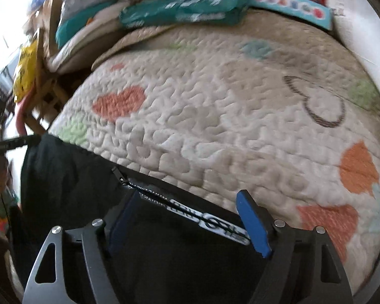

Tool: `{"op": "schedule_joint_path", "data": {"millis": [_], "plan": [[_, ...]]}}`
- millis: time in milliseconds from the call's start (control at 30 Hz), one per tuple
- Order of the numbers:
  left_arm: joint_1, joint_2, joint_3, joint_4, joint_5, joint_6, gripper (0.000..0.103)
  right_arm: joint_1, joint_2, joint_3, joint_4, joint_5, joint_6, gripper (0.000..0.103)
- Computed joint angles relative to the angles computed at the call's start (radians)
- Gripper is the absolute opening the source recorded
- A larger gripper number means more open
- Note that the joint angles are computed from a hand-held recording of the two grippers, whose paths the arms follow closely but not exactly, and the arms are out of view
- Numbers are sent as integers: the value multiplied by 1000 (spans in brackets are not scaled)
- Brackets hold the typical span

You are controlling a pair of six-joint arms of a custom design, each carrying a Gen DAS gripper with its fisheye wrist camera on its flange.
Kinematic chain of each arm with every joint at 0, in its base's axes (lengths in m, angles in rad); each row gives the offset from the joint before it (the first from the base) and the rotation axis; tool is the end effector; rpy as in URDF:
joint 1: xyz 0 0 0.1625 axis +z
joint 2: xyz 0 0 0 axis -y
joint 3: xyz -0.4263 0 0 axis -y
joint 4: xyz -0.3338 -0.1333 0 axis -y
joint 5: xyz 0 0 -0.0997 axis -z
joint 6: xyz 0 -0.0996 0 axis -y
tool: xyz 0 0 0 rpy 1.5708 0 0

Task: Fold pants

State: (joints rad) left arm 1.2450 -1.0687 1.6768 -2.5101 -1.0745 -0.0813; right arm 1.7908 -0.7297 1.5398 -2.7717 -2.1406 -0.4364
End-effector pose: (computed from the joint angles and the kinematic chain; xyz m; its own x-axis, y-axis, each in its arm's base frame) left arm -0.0214 -0.6281 0.2951 -0.9043 0.0615 -0.4224 0.2300 0.9039 -0.3607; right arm 0.2243 -0.6385 0.1653 -0.7001 -0.3662 0.6131 -0.5491 0.8248 -0.1344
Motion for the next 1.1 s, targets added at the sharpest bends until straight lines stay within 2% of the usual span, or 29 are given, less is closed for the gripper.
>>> {"op": "schedule_joint_path", "data": {"millis": [133, 267, 300, 333, 367, 400, 433, 467, 500, 533, 767, 1000, 1100], "plan": [[4, 7, 1, 1, -30, 47, 88, -4, 45, -29, 7, -25, -61, 86], [-13, 18, 11, -9, 4, 82, 89, -2, 59, -37, -9, -25, -87, 86], [-20, 18, 12, -5, 14, 80, 81, -1, 60, -38, -8, -26, -88, 83], [-24, 16, 13, -1, 12, 83, 74, 0, 60, -36, -4, -25, -92, 72], [-37, 12, 20, -5, 36, 91, 59, 1, 57, -35, 6, -14, -94, 63], [-46, 7, 27, -7, 45, 105, 37, 1, 49, -32, 24, 5, -92, 42], [-61, 1, 37, -15, 69, 120, 28, 2, 46, -30, 35, 11, -89, 34], [-67, 0, 39, -18, 81, 125, 7, 7, 46, -26, 31, 2, -91, 30], [-69, -8, 38, -12, 60, 125, 7, 11, 47, -22, 28, -5, -96, 25], [-76, -12, 46, -27, 73, 127, 7, 13, 45, -18, 27, -9, -93, 22], [-128, -42, 92, -97, 132, 134, 7, 39, 4, 41, -18, -14, -58, 17], [-253, -163, 246, -157, 249, 212, 7, 103, -84, 162, -61, -40, -17, 15], [-300, -235, 313, -139, 267, 198, 7, 135, -150, 248, -61, -49, 5, 15]]}}
